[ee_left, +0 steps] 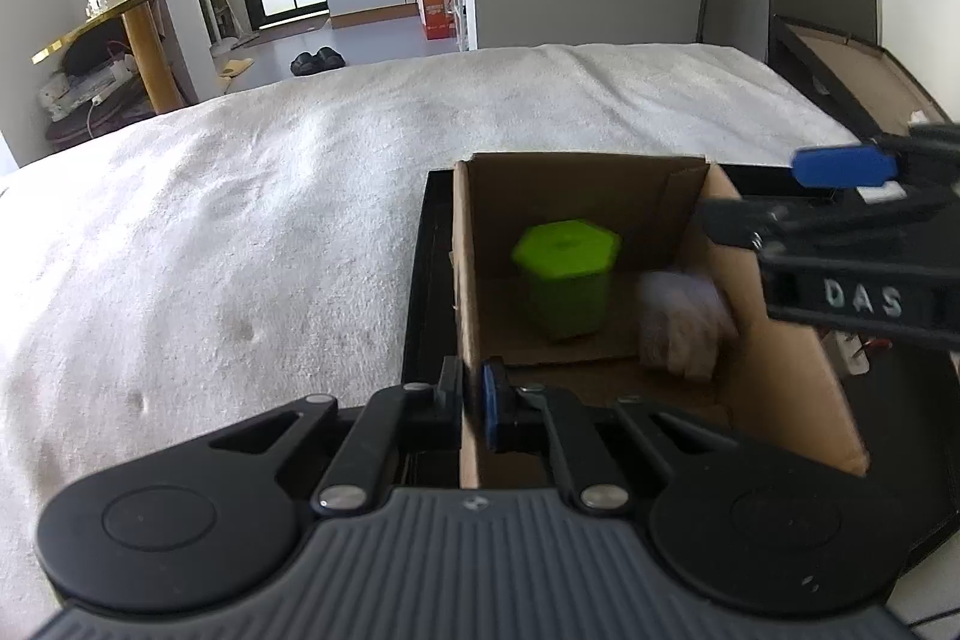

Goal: Organize rigid objects
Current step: 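Carry the lavender figure into the box and open the right gripper, then close the right gripper on the brown-haired doll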

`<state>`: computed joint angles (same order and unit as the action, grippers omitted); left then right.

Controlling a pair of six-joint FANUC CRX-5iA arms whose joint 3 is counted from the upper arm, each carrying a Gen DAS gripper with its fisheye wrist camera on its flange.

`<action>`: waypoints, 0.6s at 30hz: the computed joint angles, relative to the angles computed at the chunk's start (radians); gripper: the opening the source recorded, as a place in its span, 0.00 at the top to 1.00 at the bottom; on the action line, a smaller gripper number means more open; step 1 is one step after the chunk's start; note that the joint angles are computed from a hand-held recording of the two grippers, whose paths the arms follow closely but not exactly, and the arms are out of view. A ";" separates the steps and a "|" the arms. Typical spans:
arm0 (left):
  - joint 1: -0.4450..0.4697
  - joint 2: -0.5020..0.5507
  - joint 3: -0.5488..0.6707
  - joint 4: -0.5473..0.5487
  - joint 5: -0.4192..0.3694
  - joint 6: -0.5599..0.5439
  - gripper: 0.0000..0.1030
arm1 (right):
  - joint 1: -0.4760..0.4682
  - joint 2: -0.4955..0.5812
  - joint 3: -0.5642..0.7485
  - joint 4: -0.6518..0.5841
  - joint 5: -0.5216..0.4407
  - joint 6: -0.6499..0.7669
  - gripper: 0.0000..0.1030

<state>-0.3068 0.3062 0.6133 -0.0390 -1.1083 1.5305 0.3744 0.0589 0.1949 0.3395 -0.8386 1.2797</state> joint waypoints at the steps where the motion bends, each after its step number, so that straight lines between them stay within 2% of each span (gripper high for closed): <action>1: -0.004 0.002 0.006 -0.009 -0.003 0.004 0.95 | 0.001 -0.009 -0.013 0.011 0.004 -0.010 0.39; 8: -0.025 0.016 0.039 -0.051 -0.031 0.018 0.95 | -0.020 -0.038 -0.042 -0.003 -0.034 -0.072 0.34; 11: -0.031 0.023 0.057 -0.064 -0.051 0.027 0.94 | -0.029 -0.063 -0.074 0.008 -0.026 -0.101 0.26; 16: -0.045 0.027 0.078 -0.089 -0.066 0.038 0.91 | -0.052 -0.084 -0.094 -0.018 -0.043 -0.113 0.24; 18: -0.046 0.031 0.088 -0.086 -0.074 0.041 0.90 | -0.061 -0.090 -0.097 -0.032 -0.052 -0.123 0.19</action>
<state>-0.3532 0.3370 0.7008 -0.1252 -1.1828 1.5712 0.3130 -0.0307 0.0983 0.3074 -0.8906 1.1563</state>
